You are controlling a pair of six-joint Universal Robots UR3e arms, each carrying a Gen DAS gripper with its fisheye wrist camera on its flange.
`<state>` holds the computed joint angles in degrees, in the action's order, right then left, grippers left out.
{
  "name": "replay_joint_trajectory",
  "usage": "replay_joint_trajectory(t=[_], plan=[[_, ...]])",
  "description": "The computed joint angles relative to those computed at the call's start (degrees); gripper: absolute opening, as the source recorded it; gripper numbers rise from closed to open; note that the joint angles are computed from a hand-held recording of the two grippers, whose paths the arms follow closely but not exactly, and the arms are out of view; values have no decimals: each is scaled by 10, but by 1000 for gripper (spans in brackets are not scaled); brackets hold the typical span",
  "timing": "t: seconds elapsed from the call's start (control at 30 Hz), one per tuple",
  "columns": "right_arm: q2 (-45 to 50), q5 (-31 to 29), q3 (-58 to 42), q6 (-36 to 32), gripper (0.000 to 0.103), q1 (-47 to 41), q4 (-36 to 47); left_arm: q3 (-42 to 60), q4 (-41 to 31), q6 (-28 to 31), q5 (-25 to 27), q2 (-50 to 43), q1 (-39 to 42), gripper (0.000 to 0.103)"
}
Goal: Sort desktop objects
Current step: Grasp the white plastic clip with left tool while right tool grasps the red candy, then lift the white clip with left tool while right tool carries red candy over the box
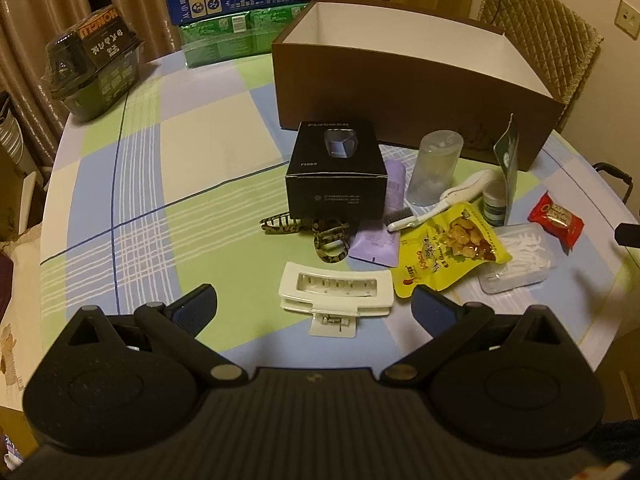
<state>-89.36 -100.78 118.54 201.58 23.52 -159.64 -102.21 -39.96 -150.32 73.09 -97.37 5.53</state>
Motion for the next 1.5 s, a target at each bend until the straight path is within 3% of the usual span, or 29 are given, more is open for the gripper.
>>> replay_joint_trajectory(t=[0.13,0.27,0.47,0.8,0.87,0.9,1.17,1.5], plan=[[26,9,7,-51,101,-11,-47,2,10,-7,8,-9,-5,102],[55,43,14,-97,82,-36,-89,6,24,-16,12,-23,-11,102],[114,77,-5,-145,63,-60,-118,14,41,-20,25,-49,-21,98],[178,83,-44,-177,55,-63,-116,32,33,-6,26,-83,-22,98],[185,77,-53,-183,36,-62,-102,39,28,-2,23,-92,-22,98],[186,78,-55,-185,33,-63,-94,43,25,0,22,-96,-23,98],[152,71,-18,-154,31,-81,-86,63,12,32,17,-125,-33,96],[105,67,21,-138,31,-100,-70,93,1,38,14,-167,-37,85]])
